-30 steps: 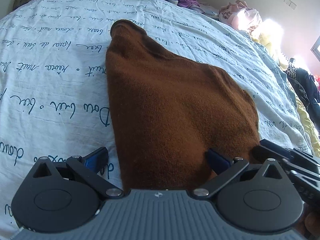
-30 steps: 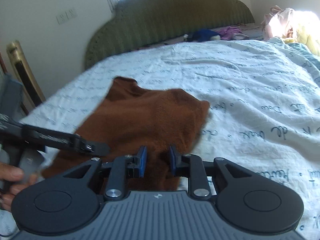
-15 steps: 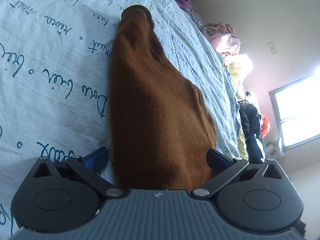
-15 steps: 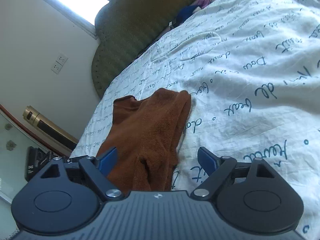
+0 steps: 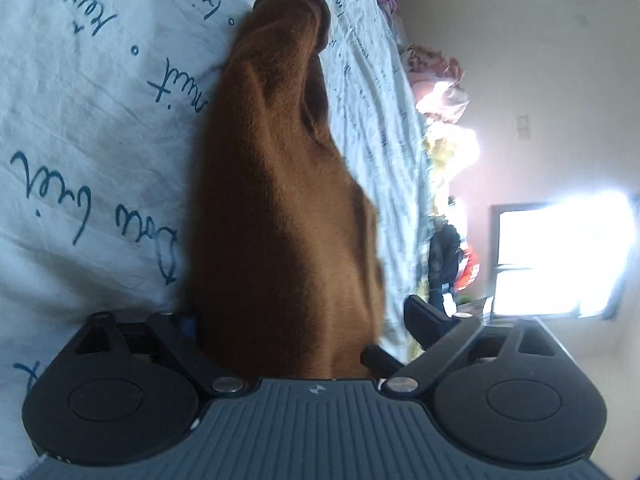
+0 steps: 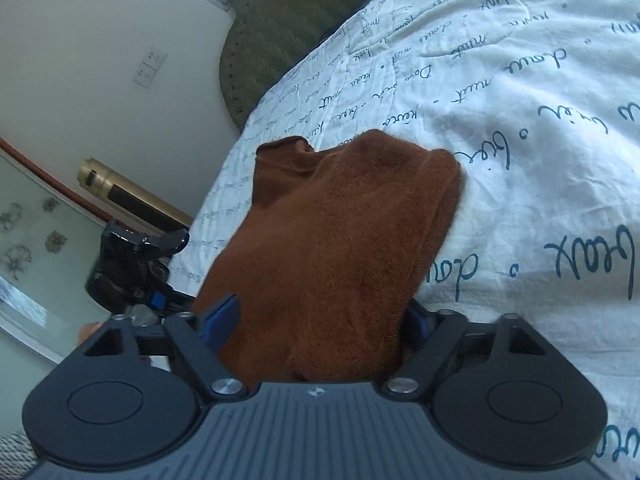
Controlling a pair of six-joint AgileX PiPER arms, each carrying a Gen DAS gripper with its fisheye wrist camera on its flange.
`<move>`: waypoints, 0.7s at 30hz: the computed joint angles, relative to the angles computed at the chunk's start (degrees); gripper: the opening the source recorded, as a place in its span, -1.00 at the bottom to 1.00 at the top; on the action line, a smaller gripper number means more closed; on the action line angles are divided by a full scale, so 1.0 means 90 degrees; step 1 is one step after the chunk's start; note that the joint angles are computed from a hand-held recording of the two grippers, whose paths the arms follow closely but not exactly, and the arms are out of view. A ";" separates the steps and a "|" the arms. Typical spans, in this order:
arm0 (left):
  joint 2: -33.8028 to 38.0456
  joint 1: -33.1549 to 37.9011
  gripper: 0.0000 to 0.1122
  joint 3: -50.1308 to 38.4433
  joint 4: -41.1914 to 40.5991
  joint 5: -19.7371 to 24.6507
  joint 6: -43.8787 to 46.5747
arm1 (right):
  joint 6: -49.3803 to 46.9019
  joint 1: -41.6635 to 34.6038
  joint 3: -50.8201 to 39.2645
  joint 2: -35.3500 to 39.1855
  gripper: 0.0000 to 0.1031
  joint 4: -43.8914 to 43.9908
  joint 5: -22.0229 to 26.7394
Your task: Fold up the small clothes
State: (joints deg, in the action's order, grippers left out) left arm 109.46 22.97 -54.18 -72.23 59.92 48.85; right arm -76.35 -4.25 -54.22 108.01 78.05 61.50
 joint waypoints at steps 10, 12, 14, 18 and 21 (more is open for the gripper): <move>-0.2309 -0.2090 -0.41 0.0227 0.3002 -0.3067 -0.0653 | 0.0325 0.1976 0.1341 -0.2638 -0.44 0.0491 -0.3021; -0.2698 -0.2194 -0.41 0.0175 0.3532 -0.3265 -0.0917 | 0.0785 0.2321 0.1219 -0.2939 -0.44 0.0283 -0.3345; -0.2878 -0.2084 -0.40 -0.0009 0.3672 -0.3146 -0.0859 | 0.1058 0.2586 0.1075 -0.3081 -0.44 0.0260 -0.3635; -0.2604 -0.1739 -0.31 -0.0526 0.3776 -0.2877 -0.0908 | 0.1603 0.2851 0.0597 -0.2893 -0.44 0.0043 -0.3951; -0.1709 -0.1164 -0.16 -0.1045 0.3187 -0.2122 -0.0804 | 0.1933 0.2968 0.0071 -0.2138 -0.37 -0.0099 -0.4090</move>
